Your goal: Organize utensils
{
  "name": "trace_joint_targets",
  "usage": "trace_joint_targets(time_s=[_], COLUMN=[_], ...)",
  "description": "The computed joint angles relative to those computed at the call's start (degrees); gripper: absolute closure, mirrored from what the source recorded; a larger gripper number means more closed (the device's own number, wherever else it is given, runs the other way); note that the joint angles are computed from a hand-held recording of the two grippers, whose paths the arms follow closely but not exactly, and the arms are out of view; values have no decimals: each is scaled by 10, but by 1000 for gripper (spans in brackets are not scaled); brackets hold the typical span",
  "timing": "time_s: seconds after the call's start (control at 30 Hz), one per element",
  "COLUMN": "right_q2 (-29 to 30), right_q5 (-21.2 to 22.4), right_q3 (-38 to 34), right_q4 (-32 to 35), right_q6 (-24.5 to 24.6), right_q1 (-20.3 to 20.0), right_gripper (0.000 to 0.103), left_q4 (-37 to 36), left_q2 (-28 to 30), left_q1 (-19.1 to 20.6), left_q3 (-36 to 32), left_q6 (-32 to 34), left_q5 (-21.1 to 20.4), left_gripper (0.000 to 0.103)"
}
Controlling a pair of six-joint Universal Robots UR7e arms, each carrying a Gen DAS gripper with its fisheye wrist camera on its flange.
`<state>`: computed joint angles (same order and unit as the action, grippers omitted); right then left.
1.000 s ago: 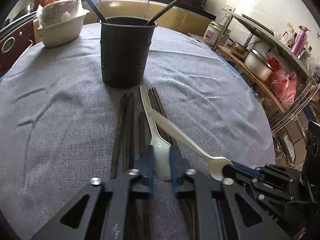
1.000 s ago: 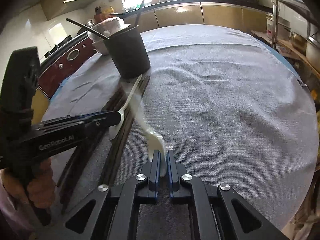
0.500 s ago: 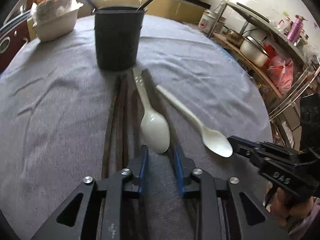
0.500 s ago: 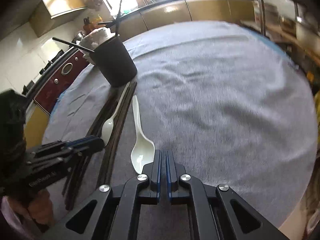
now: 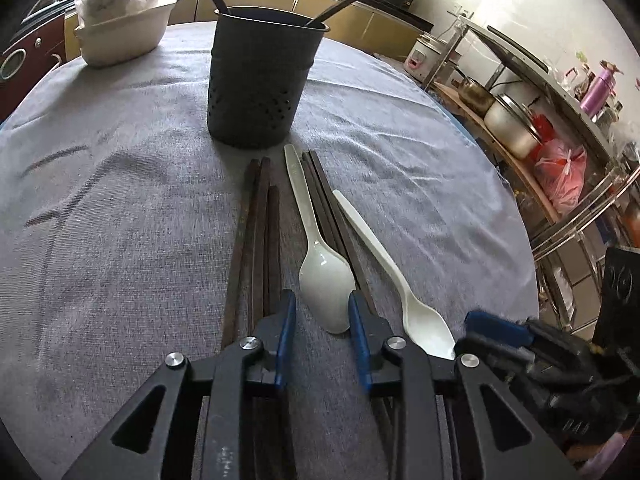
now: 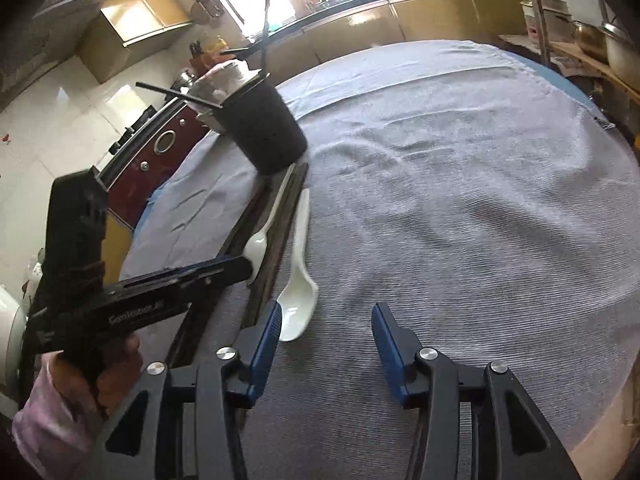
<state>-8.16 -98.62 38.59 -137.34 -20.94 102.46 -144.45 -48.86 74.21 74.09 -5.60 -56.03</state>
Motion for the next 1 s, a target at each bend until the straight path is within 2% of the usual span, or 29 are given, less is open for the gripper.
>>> trace_joint_targets(time_s=[0.1,0.13,0.17,0.27,0.33,0.4,0.47,0.5,0.53,0.6,0.7,0.8,0.87,1.0], right_q2=[10,14,19,22,20,20,20,21,21,21,22,20,15,12], right_q5=[-11,-22,-30,-48,-58,-59,-54,-53,-55,-57,-64,-65,-66,-65], right_q3=[-4,-1,-4,10,23,24,19,18,16,11,2,-1,5,12], right_q4=[-7,-22,-23,-51,-74,-84,-84,-86,-89,-91,-97,-100,-108,-125], right_q6=[-16,-28,-41,-82,-102,-100,-84,-76,-67,-49,-34,-21,-16,-15], right_q1=[6,10,13,20,22,20,14,13,11,7,4,0,-1,1], right_gripper=[53,61,77,94,97,97,97,97,98,98,99,99,99,99], left_q4=[-1,-1,1,7,5,9,21,29,33,30,15,14,17,4], left_q2=[11,13,15,23,29,30,32,32,34,42,49,52,47,43], left_q1=[-3,-4,-5,-7,-9,-7,-3,-1,0,-5,-8,-7,0,2], left_q3=[-11,-13,-15,-24,-28,-34,-44,-50,-54,-58,-59,-65,-66,-60], left_q6=[3,5,6,11,20,16,5,2,1,8,20,17,5,-5], left_q5=[13,16,17,13,21,17,-1,-22,-29,-10,3,25,2,10], left_gripper=[73,73,73,73,73,72,61,48,43,43,45,73,74,78])
